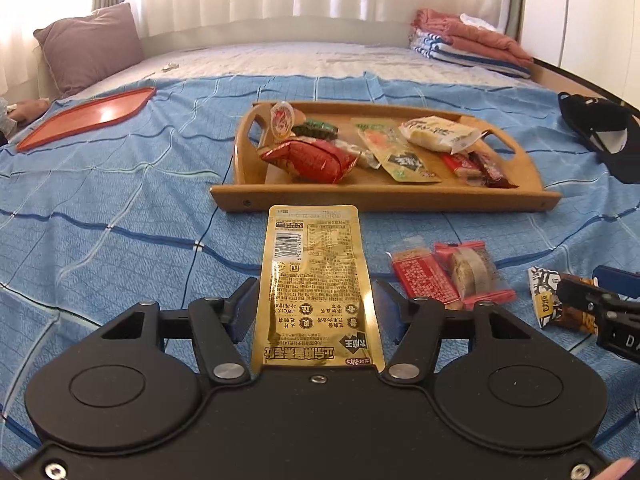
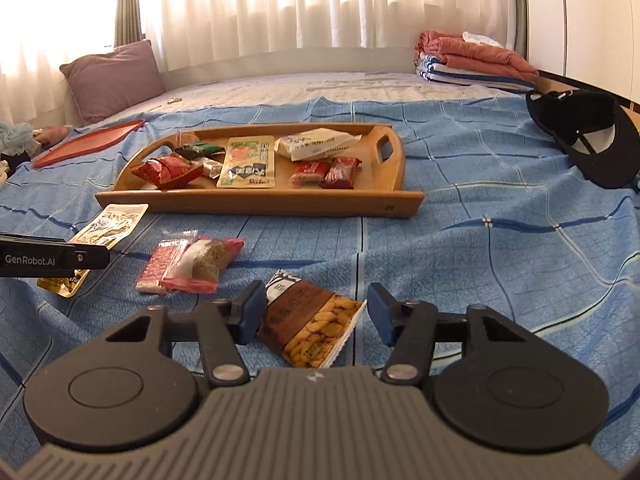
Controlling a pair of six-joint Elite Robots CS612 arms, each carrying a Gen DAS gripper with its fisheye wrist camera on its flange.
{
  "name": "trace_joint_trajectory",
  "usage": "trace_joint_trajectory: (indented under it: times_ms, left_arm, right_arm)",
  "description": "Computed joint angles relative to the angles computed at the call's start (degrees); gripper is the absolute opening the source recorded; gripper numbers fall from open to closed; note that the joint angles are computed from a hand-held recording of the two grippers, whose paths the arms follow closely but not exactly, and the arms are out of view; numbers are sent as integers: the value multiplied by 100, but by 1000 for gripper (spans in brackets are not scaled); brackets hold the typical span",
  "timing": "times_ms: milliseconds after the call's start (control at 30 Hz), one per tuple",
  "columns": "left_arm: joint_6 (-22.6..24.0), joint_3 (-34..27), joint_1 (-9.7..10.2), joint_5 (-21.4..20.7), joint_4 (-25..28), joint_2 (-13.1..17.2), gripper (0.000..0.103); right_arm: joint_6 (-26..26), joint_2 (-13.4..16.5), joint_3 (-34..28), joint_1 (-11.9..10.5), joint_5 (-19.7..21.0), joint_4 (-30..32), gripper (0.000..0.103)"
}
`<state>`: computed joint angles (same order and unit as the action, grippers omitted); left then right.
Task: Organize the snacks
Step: 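Grasp the gold sauce packet with the left tool while the right tool grasps the peanut bag, then carry the sauce packet and peanut bag over the wooden tray and lower them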
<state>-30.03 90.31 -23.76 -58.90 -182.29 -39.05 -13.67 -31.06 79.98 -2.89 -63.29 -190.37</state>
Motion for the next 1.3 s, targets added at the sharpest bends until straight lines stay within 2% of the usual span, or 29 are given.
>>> trace_joint_trajectory:
  times_ms: [67, 133, 267, 367, 400, 500, 633, 733, 833, 933, 967, 1033, 1300]
  left_arm:
    - [29, 35, -5, 55, -45, -17, 59]
    - [42, 77, -4, 83, -87, -37, 59]
    - [106, 171, -4, 109, -148, -84, 59]
    - [165, 222, -6, 134, -169, -107, 59]
    - [162, 236, -5, 132, -178, -113, 59]
    - [144, 262, -4, 138, -198, -120, 59]
    - [160, 264, 0, 135, -172, -117, 59]
    - [184, 265, -2, 140, -207, -111, 59]
    - [230, 254, -4, 151, -242, -100, 59]
    - [230, 252, -4, 152, -239, -101, 59]
    - [236, 252, -5, 157, -246, -102, 59]
    - [275, 254, -5, 171, -283, -106, 59]
    - [478, 170, 45, 149, -497, -127, 59]
  right_arm:
    - [-62, -24, 7, 8, -56, 36, 62]
    - [-161, -45, 19, 7, -59, 154, 68]
    - [-660, -97, 128, 0, -49, 319, 76]
    - [-906, -168, 208, -17, 15, 492, 75]
    - [-940, -205, 240, -24, 63, 601, 72]
    - [-1188, -334, 389, -53, 323, 923, 72]
    - [-1644, -335, 567, 2, 174, 319, 75]
    - [-1452, -270, 472, 47, 10, 146, 78]
    - [-1058, -239, 281, 40, 140, 515, 78]
    - [-868, -211, 150, 82, 19, 849, 77]
    - [-864, -210, 134, 91, 14, 938, 73]
    - [-907, -213, 146, 104, 24, 927, 57]
    - [-609, -245, 131, 107, 142, 615, 53]
